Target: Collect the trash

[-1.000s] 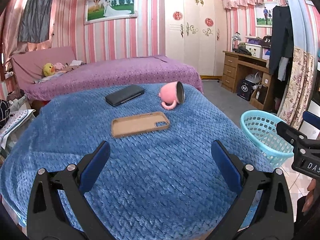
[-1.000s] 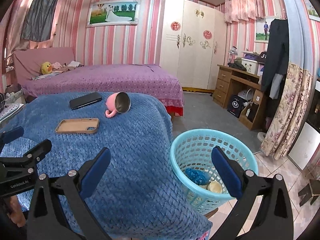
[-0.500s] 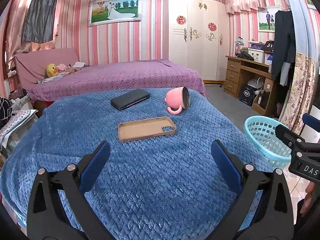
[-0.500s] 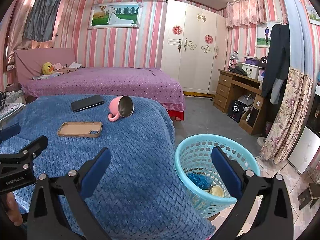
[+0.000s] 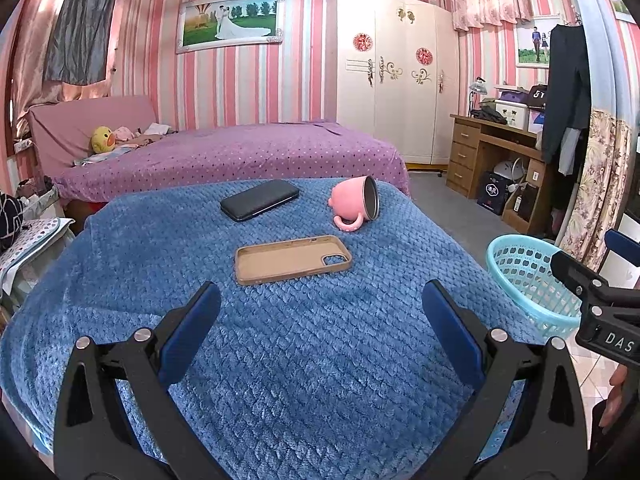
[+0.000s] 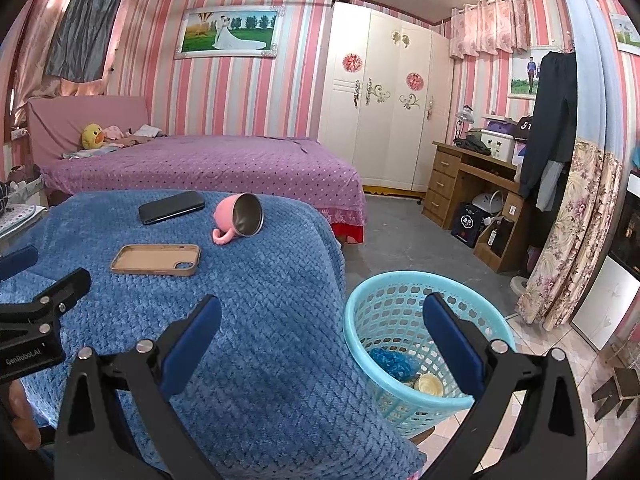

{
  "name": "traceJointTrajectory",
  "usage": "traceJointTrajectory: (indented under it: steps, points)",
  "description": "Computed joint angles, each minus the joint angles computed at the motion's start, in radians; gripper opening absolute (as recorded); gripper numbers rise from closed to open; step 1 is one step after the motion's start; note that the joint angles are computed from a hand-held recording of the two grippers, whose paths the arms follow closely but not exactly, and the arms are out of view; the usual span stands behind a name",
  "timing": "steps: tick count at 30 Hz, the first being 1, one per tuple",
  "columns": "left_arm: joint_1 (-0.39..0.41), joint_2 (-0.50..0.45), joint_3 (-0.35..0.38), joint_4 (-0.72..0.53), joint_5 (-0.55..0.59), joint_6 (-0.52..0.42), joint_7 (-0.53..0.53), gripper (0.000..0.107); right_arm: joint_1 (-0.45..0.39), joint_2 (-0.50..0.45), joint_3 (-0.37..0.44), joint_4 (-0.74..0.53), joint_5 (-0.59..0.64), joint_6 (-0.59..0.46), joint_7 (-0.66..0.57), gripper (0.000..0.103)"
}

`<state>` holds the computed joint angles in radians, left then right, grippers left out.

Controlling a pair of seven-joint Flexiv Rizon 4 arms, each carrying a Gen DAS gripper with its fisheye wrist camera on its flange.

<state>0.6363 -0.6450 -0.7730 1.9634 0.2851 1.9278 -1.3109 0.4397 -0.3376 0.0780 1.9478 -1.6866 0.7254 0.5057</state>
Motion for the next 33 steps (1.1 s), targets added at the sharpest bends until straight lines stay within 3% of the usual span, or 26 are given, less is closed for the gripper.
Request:
traceJointTrajectory:
  steps: [33]
  points:
    - [0.002, 0.001, -0.002, -0.001, -0.001, -0.001, -0.003, 0.098, -0.002, 0.011, 0.004, 0.012, 0.001, -0.012, -0.007, 0.098]
